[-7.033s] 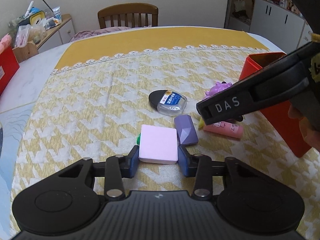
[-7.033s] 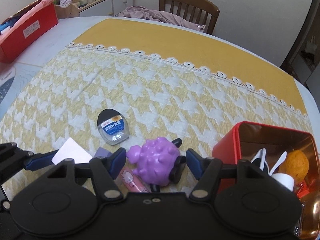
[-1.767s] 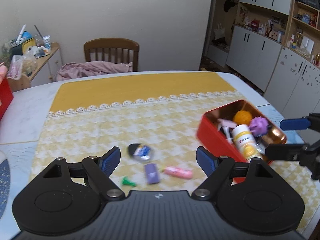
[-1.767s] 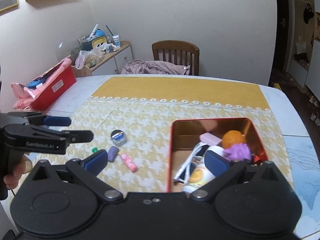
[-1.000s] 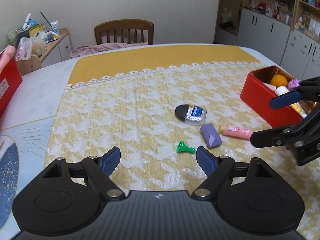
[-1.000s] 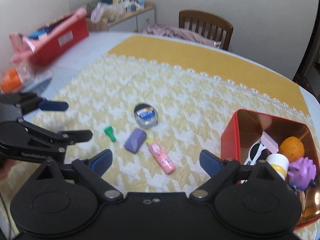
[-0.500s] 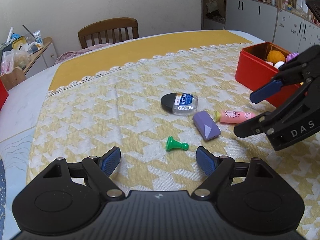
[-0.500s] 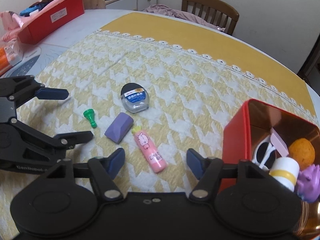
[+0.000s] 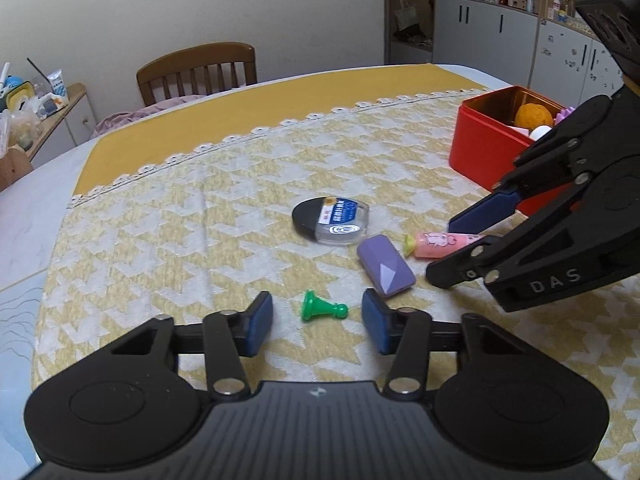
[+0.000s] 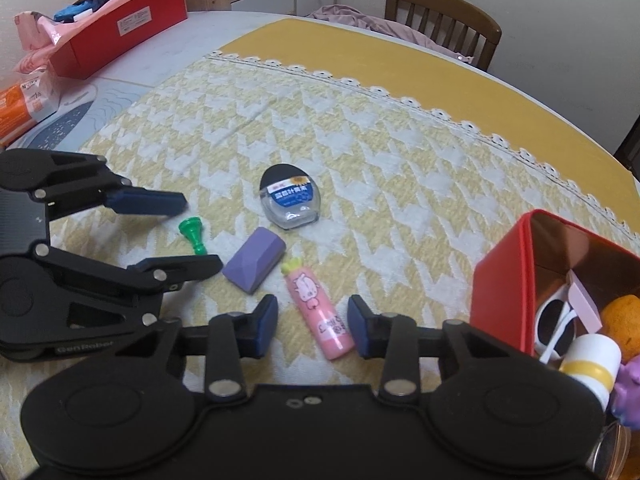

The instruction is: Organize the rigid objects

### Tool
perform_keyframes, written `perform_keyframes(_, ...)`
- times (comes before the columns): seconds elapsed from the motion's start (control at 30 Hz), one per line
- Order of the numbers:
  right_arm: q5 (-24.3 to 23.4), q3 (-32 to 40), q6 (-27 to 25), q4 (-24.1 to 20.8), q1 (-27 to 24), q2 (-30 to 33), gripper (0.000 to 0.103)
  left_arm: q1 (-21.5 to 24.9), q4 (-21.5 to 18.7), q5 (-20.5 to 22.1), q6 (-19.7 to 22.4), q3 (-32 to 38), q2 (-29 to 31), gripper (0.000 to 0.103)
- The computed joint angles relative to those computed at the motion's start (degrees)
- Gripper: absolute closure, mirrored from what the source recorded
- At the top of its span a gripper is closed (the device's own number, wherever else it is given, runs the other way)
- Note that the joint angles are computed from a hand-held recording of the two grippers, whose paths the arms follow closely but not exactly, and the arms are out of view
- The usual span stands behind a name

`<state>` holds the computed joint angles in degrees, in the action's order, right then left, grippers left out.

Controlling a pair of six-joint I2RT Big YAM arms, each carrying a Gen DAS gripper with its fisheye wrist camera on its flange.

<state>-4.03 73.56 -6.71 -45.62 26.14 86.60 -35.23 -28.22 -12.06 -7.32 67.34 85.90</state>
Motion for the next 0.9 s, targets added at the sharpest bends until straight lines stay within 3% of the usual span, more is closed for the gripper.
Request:
perform_keyframes(0.1, 0.12, -0.29, 0.10, 0.32, 0.13, -0.17, 0.068, -0.47, -0.08, -0.07, 0.66, 0.10, 0.04, 0.069)
perform_keyframes(0.2, 0.65, -0.82, 0.49, 0.89, 0.45, -0.51, 0.071, -0.62, -0.98, -0.01, 0.07, 0.72, 0.33, 0.072)
perform_keyframes(0.3, 1.10, -1.24, 0.52, 1.34, 0.94, -0.82, 0.079, -0.63, -1.65, 0.51, 0.14, 1.17, 0.45, 0.079)
perform_keyframes(0.37, 1.94, -1.57, 0.46, 1.54, 1.39, -1.16, 0.088, -1.04, -2.20, -0.45, 0.39, 1.54, 0.63, 0.079)
perform_keyframes(0.57, 4.79, -2.79, 2.94, 1.72, 2.14, -2.56, 0.089, -1.17, -4.00, -0.76, -2.11, 2.38, 0.73, 0.079)
perform_keyframes(0.9, 4.33, -5.50, 7.50, 1.47, 1.31, -7.90, 0.088, -2.55, -5.81, -1.93, -6.39, 1.84, -1.72, 0.079)
